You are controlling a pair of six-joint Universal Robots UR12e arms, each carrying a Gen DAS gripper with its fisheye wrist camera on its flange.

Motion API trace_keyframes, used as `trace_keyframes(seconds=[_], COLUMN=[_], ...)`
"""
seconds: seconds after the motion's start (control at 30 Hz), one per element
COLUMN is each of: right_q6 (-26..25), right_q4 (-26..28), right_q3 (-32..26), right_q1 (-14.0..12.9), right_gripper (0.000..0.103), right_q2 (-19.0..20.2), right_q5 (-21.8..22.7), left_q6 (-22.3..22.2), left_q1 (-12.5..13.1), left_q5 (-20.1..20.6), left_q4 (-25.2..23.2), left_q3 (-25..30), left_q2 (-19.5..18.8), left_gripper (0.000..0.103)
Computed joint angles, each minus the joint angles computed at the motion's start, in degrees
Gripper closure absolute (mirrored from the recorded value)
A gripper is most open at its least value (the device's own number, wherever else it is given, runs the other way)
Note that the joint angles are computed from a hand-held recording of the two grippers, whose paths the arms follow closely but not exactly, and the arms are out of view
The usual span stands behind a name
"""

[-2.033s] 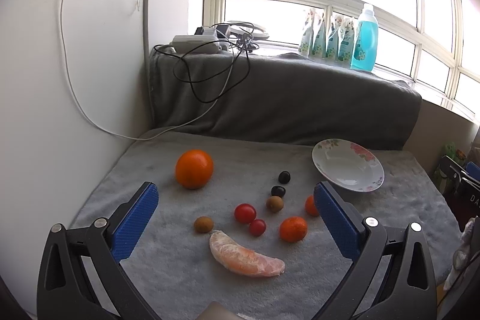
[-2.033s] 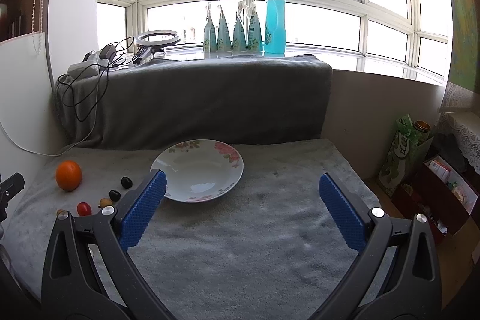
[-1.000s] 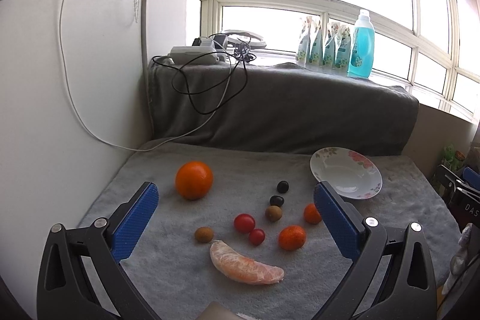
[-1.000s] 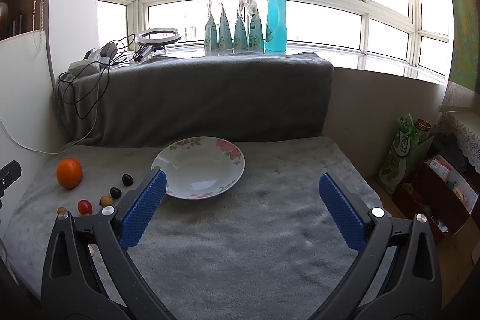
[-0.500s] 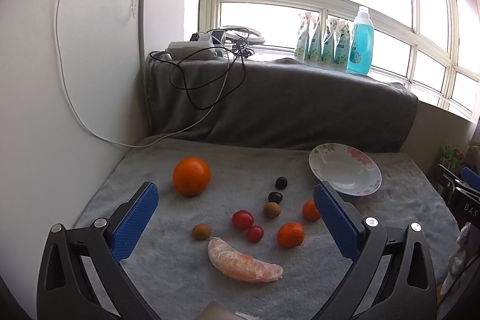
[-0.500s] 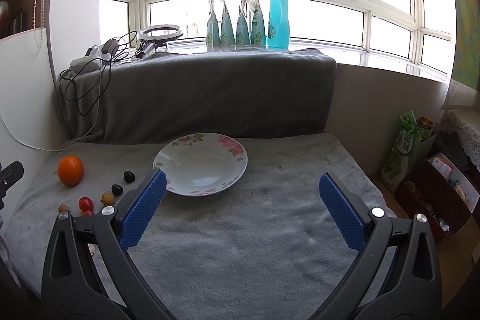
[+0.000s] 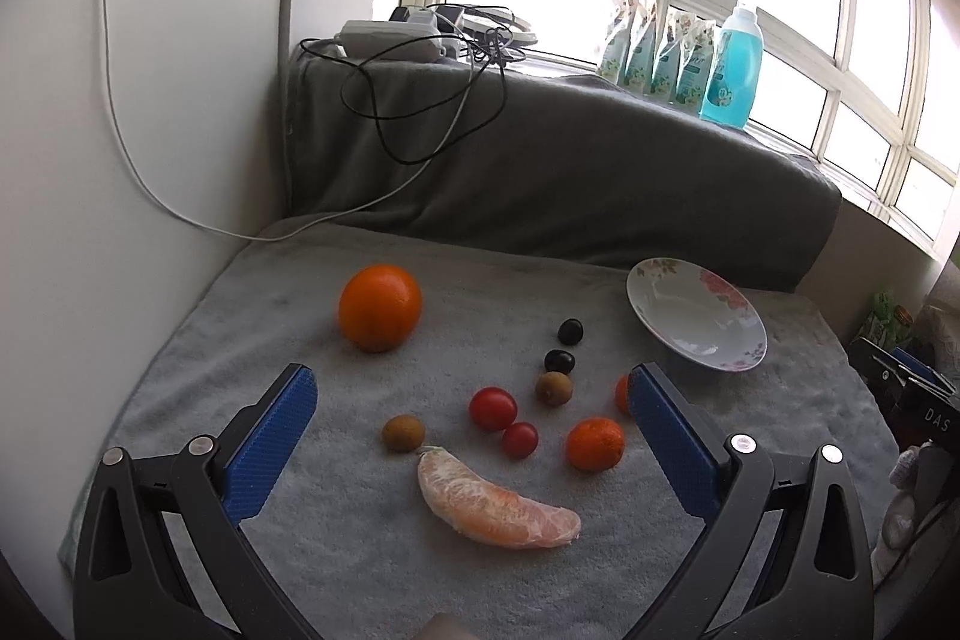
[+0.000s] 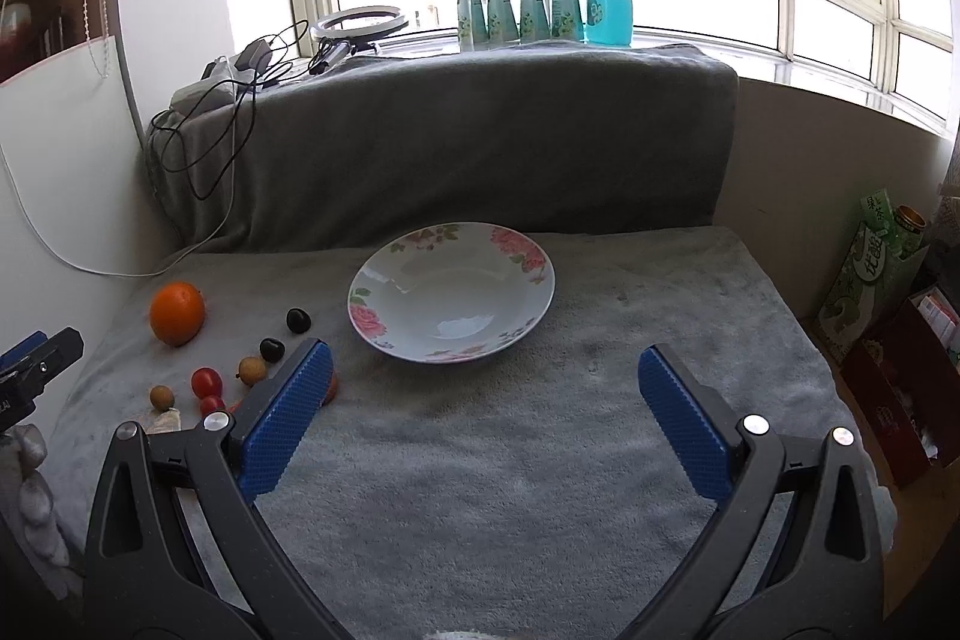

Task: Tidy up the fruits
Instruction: 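Move the right tool to the wrapped tangerine segment and close around it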

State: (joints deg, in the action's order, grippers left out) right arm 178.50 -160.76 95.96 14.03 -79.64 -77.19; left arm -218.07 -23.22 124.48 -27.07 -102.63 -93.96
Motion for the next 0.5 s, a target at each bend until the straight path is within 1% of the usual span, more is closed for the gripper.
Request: trace_keyframes(seconds=[0.07, 0.17, 0.3, 0.33, 0.4, 0.47, 0.5], right_q6=[0.2, -0.3, -2.3, -3.1, -5.2, -8.4, -9.9], right_q4=[1.9, 3.8, 6.2, 6.4, 7.1, 8.7, 9.7], right_q3=[-0.6, -1.5, -2.6, -2.7, -2.9, -3.1, -3.3], right_q1=[-0.5, -0.7, -0.5, -0.4, -0.2, 0.2, 0.4], right_gripper=[0.000, 0.000, 0.000, 0.000, 0.000, 0.000, 0.000], right_q2=[0.4, 1.0, 1.7, 1.7, 1.8, 1.7, 1.7], right_q5=[2.9, 4.8, 6.9, 7.6, 8.8, 10.7, 11.8], left_q6=[-0.8, -2.5, -4.8, -5.2, -6.3, -7.5, -7.8], left_q1=[0.6, 1.9, 2.8, 3.0, 3.6, 4.2, 4.5], left_q5=[-1.2, -4.4, -5.2, -5.5, -7.2, -9.1, -9.8], left_q4=[-0.4, -0.1, 0.1, 0.0, 0.0, -0.1, -0.1], left_q3=[-0.9, -2.7, -4.8, -5.3, -6.2, -7.0, -7.3], left_q2=[0.7, 2.0, 3.4, 3.7, 4.3, 4.9, 5.2], left_gripper=[0.001, 0.001, 0.002, 0.005, 0.006, 0.012, 0.012])
